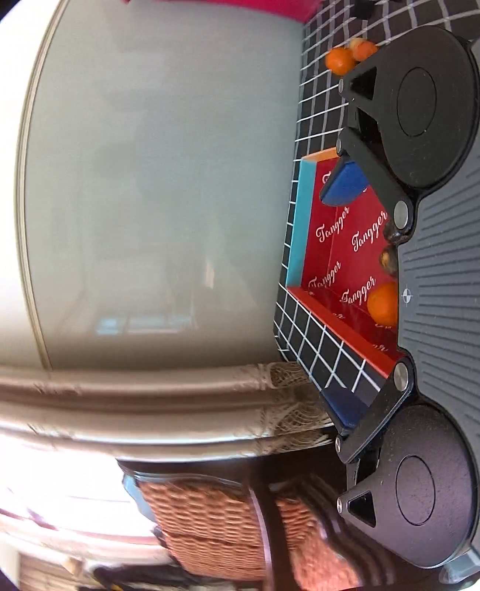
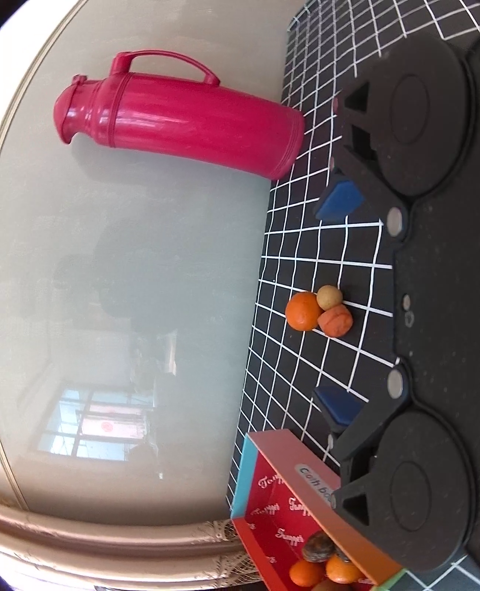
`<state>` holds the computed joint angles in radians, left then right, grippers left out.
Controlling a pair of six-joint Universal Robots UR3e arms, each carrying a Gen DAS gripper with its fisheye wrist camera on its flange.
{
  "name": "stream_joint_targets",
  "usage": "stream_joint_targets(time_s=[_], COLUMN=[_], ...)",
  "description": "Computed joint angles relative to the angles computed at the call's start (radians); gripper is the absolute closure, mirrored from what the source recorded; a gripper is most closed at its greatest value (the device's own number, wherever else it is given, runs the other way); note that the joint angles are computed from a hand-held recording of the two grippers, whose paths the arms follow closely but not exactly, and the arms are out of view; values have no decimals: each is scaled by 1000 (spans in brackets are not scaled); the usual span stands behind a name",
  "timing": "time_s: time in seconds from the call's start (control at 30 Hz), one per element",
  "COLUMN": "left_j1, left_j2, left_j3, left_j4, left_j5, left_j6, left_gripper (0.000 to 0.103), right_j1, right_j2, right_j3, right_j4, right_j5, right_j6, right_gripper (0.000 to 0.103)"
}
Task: Organize fruits
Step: 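Withdraw the left tool while the right tool reaches toward the small orange fruit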
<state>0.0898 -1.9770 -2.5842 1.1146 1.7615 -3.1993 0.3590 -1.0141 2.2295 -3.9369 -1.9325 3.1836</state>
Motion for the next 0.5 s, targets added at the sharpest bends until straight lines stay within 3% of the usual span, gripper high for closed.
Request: stream_joint_targets(time_s=[0.23,0.33,0.5], left_j1=[-35,-40,-28], left_j2=[-68,-74,-73], left_j3=[60,90,117], left_j4=[5,-38,-70], left_j5=[39,40,52], left_j6=[18,39,35], left_gripper=[0,0,0], right_j1=[10,1,-2], right_j2=[43,59,81], right_j3=[-70,-78,-107], right_j4=[48,63,81], right_j5=[5,7,15], right_j6=[-55,-40,-22], right_gripper=[13,21,23])
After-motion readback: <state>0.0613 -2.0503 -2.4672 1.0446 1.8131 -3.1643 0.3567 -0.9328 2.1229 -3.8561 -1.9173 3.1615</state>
